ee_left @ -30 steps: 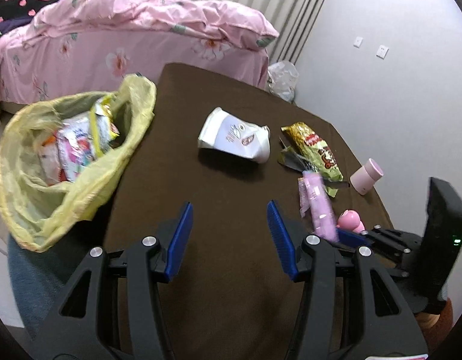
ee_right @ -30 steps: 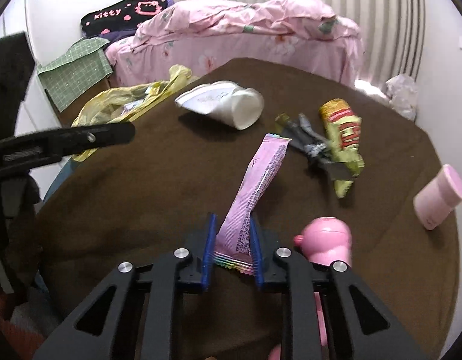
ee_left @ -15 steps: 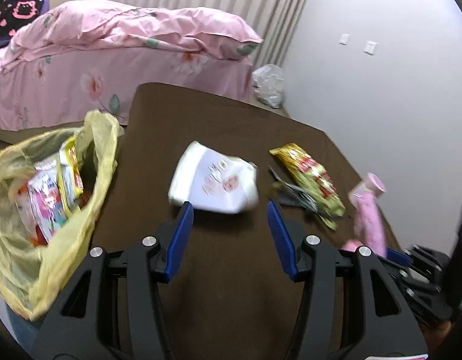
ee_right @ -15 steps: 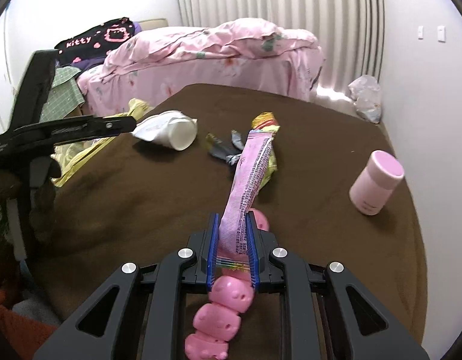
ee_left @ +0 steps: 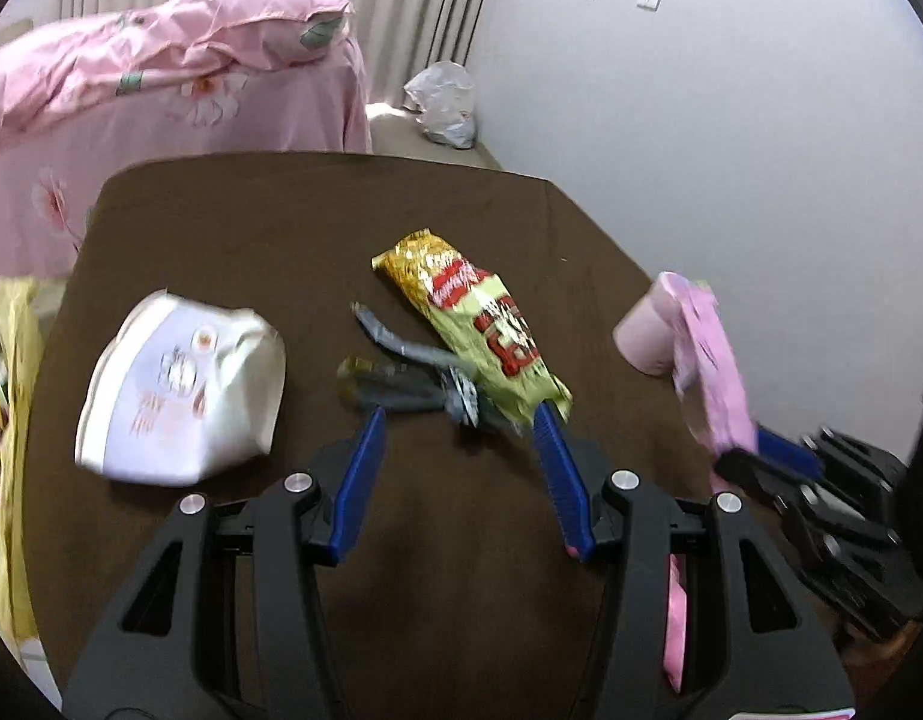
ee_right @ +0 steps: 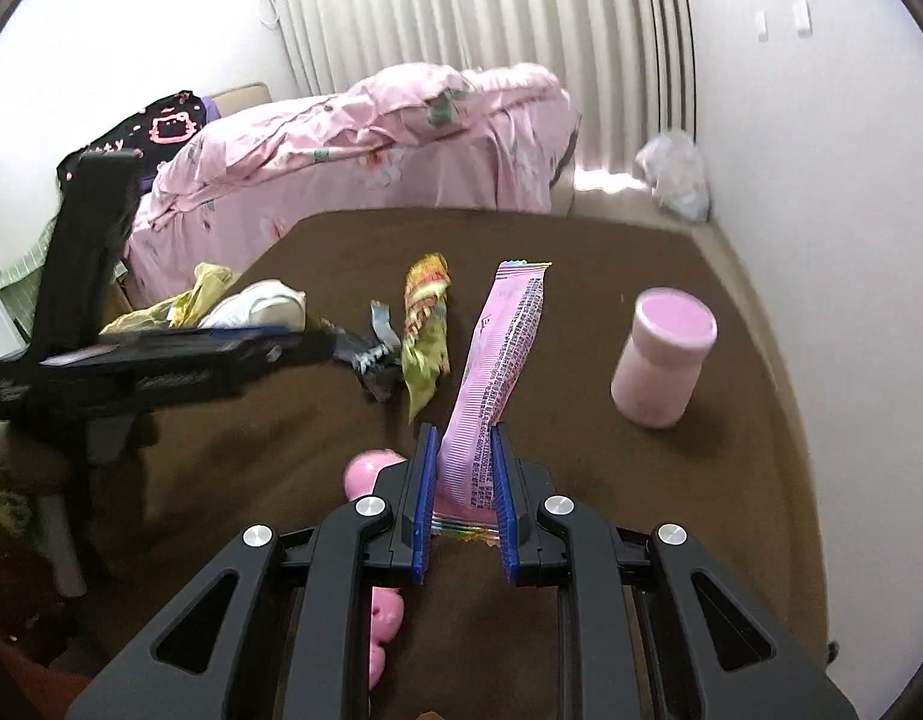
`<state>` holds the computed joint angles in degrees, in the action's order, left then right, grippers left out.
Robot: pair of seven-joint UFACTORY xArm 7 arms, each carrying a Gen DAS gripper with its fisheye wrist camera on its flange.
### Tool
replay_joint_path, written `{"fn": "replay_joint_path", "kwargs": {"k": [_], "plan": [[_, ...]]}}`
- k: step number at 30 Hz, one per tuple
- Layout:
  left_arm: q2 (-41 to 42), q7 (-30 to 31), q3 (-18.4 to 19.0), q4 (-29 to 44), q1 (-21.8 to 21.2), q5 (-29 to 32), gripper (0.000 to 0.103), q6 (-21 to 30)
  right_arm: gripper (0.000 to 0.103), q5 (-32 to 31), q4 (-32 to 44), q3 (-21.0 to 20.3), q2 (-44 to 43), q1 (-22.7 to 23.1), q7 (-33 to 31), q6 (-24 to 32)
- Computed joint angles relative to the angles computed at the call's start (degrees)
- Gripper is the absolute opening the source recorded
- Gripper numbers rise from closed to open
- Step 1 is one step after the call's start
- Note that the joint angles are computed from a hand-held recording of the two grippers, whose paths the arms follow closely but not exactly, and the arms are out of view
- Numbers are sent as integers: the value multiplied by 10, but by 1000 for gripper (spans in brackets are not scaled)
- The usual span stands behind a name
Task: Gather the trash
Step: 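Grasp the grey-black wrapper with the left gripper while the right holds the pink candy stick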
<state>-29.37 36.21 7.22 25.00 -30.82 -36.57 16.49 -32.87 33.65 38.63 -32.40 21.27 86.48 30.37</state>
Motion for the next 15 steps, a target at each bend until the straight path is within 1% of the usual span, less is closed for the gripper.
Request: {"fn": "replay_joint_path", "kwargs": {"k": [2,5,6,7,8,9,10,13,15], "plan": [[48,-33,-41,21,26,41,49,-16,18,7,-3,1,-1,5,3,18],[107,-62,-71,48,46,87,49,-20,18,11,-20,-6,-11,13,13,-8],[121,-57,-68,54,44,89,41,-13,18,13,-21,-5,-12,15,11,-5],[123,-42,-59,56,36,76,30,-7,18,14,-20,-4,-12,16,9,1],[115,-33,-56,49,36,66,25,-10,18,15,-20,-3,-12,18,6,4],[106,-36,-58,44,40,65,15,-7,18,17,-21,-5,-14,21,3,4],[89,-31,-52,35,41,59,15,6,18,17,-23,-6,-15,22,1,-1],[47,-47,-60,6,59,75,15,21,18,21,-22,-6,-12,20,0,-8],[7,-46,-46,-15,57,74,15,41,18,17,-20,-3,-9,15,1,-16]]}}
